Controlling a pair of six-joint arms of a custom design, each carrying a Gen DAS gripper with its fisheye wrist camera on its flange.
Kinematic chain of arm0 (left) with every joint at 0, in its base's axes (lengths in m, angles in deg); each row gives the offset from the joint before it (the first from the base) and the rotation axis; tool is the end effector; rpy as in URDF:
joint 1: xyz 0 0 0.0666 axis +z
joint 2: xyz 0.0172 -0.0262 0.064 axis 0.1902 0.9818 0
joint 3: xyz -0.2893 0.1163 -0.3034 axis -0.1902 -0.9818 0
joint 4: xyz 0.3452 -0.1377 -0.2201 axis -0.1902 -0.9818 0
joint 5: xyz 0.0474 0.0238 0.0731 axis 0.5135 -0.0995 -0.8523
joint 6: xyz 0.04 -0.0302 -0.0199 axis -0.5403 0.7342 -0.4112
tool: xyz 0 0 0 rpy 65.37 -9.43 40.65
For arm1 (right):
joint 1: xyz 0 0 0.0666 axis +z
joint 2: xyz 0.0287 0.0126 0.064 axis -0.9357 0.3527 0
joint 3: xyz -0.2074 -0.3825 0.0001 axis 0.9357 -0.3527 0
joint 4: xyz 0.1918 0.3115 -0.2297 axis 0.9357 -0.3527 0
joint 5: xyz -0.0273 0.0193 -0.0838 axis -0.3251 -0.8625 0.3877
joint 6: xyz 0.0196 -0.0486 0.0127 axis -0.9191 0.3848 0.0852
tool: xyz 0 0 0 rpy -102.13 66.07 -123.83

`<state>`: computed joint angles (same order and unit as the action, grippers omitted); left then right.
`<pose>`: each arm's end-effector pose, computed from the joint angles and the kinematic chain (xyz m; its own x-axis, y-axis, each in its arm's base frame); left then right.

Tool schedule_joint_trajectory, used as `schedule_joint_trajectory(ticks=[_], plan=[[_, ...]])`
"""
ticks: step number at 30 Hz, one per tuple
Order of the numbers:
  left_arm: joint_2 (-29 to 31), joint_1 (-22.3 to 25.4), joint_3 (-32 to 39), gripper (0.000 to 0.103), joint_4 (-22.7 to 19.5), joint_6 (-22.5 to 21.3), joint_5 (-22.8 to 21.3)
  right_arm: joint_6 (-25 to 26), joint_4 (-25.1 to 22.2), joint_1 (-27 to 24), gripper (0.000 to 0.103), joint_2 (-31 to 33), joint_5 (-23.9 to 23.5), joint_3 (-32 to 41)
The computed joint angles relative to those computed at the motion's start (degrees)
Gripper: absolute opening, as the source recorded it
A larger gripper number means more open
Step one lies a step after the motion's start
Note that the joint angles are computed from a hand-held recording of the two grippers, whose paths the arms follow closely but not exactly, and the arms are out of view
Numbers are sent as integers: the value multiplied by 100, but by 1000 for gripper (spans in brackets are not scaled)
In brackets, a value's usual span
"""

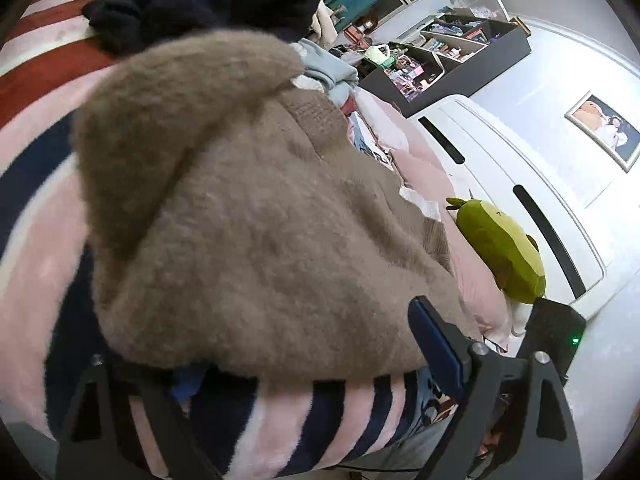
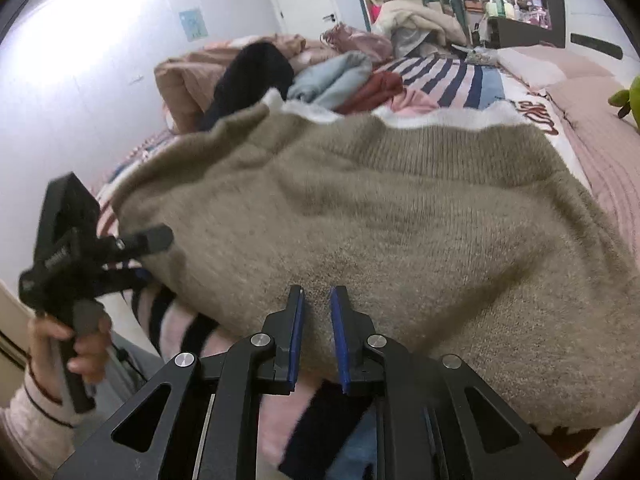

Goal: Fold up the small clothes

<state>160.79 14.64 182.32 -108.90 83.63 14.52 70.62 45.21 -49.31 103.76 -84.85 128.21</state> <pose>0.6855 0.0152 0.3679 -0.8524 -0.0975 -0.5138 0.3477 0.6281 -0.6961 0.5886 0.2142 0.4137 -0.7194 0.0811 -0.6899 -0.1187 0.9642 0.2372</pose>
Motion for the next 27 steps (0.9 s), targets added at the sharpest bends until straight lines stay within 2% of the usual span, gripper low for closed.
schedule_joint_trajectory(ticks=[2,6,7,8,10,12,16,18,19,21,24,27], plan=[[9,28,-18,75,31,0,-56,-5,-71,-14,7,43,-46,17],[-8,12,-108,69,270,116,-253,83,-127,-6,7,88,-34,43],[-6,7,-98,63,321,178,-305,126,-155,10,7,92,9,56],[-11,-15,-87,47,387,218,-365,159,-157,28,7,94,60,53],[-26,-79,-24,23,483,116,-353,167,-77,45,7,64,114,-13],[-174,-164,-65,20,708,-147,-511,127,27,33,7,29,89,-88],[-436,-435,-11,19,840,-917,-1108,-78,176,-66,7,-28,-203,-189],[-526,-625,87,19,796,-1391,-1357,-97,301,-131,11,-150,-379,-293],[-535,-687,151,19,739,-1564,-1412,-139,452,-177,19,-278,-455,-415],[-536,-859,312,18,580,-1926,-1445,-215,856,-303,32,-686,-292,-790],[-557,-1093,413,18,489,-2301,-1477,-274,1065,-524,34,-1209,41,-1194],[-584,-1382,424,18,463,-2606,-1442,-412,1267,-832,34,-1748,107,-1627]])
